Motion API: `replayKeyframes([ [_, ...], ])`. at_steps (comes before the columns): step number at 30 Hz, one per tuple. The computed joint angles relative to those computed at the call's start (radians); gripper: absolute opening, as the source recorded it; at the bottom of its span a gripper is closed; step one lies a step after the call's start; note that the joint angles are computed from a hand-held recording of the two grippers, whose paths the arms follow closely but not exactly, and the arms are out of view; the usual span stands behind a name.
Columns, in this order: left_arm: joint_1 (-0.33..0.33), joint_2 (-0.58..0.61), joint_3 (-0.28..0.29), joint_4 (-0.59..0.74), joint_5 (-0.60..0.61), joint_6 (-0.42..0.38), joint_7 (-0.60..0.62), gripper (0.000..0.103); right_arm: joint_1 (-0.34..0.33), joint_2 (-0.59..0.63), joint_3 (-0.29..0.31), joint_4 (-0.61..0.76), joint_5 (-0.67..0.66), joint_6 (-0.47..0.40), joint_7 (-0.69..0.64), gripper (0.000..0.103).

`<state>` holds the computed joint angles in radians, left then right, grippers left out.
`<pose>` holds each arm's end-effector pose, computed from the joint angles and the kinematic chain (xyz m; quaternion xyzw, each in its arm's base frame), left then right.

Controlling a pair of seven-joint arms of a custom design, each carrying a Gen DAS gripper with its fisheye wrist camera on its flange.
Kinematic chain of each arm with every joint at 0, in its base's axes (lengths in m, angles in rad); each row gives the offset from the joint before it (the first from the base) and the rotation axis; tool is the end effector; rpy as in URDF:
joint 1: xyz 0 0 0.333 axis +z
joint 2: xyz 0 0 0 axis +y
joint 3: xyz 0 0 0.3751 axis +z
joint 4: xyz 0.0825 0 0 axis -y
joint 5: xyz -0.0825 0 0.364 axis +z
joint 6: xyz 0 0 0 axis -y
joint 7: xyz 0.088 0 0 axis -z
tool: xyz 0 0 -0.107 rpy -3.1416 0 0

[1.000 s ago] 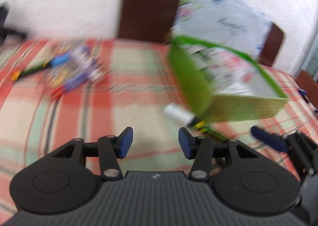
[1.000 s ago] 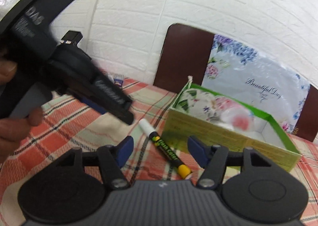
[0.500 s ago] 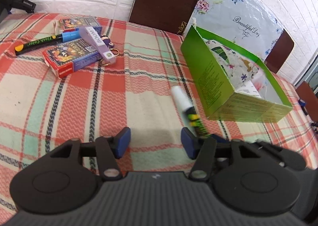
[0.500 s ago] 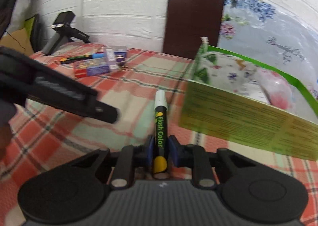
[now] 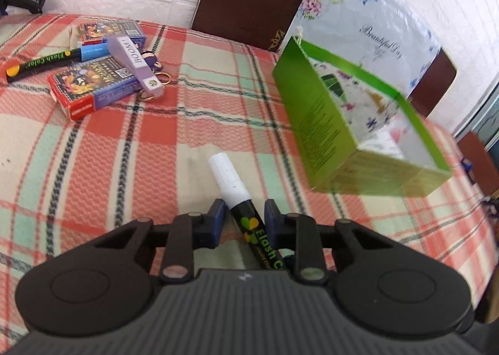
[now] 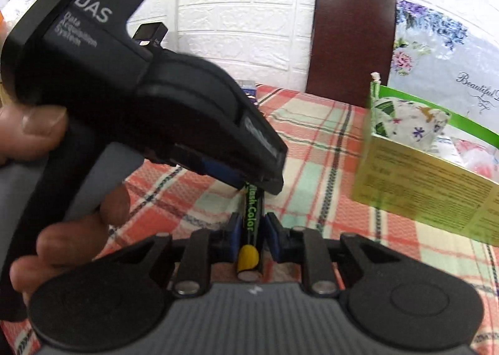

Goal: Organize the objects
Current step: 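Grasp the black white-capped marker with the left gripper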

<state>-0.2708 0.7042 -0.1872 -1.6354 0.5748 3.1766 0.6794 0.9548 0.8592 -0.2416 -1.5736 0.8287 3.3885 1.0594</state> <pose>0.6705 -0.3451 0.3671 -0.6273 0.6607 -0.3979 0.1078 0.5876 0.4728 0.3060 -0.7617 0.4550 -0.2596 0.3811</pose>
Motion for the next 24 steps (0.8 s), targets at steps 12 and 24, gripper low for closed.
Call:
replayKeyframes([
  [12, -0.031, 0.029, -0.033, 0.034, 0.019, -0.014, 0.059, 0.028, 0.067, -0.035, -0.063, -0.119, 0.081, 0.065, -0.06, 0.02],
  [24, -0.21, 0.035, 0.145, 0.077, 0.085, -0.032, 0.015, 0.029, -0.017, -0.07, 0.071, -0.165, 0.166, 0.179, -0.175, 0.022],
])
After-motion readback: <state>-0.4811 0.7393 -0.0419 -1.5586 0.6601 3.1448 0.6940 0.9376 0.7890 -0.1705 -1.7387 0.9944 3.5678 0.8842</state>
